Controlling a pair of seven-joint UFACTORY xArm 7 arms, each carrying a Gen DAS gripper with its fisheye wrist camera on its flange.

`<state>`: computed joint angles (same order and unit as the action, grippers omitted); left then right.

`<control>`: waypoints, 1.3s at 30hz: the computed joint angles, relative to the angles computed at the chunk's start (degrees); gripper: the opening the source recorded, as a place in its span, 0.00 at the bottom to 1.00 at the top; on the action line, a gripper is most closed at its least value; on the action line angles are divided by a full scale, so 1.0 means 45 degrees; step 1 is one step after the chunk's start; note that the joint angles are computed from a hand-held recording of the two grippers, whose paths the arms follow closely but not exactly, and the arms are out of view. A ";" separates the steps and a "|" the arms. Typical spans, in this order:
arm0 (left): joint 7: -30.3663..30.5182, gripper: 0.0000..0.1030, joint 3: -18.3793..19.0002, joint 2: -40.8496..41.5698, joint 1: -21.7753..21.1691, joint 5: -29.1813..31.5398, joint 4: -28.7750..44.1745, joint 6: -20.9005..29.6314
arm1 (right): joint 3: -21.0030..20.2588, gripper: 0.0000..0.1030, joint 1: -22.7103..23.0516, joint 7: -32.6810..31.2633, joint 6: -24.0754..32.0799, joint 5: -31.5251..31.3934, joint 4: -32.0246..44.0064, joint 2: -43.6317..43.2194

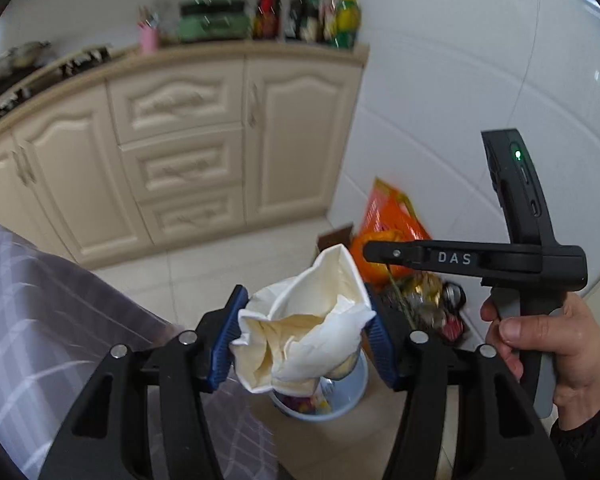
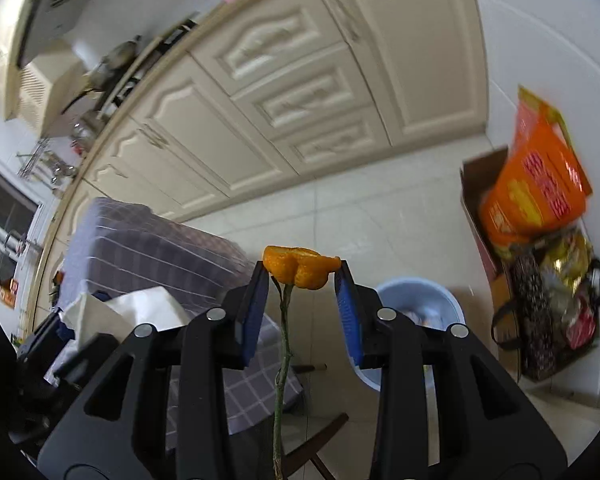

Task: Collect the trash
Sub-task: 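Carry the white paper and orange peel to the blue bin and release both, then move both tools back toward the table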

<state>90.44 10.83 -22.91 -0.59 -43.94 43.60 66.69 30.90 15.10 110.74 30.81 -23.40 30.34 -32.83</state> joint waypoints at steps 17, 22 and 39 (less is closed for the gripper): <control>-0.1265 0.88 -0.1085 0.1390 -0.0764 0.0532 -0.0343 -0.2395 | -0.0331 0.93 0.0554 0.1049 -0.0948 0.1459 -0.1899 -0.0018; -0.1283 0.89 -0.0799 0.1127 -0.0602 0.0285 -0.0078 -0.2033 | -0.0297 0.94 0.0496 0.1007 -0.0321 0.1214 -0.1391 0.0006; -0.0960 0.89 0.0543 0.0610 0.0307 -0.1097 0.1865 -0.0286 | 0.0288 0.94 -0.0559 0.0629 0.1760 -0.1424 0.2514 0.1138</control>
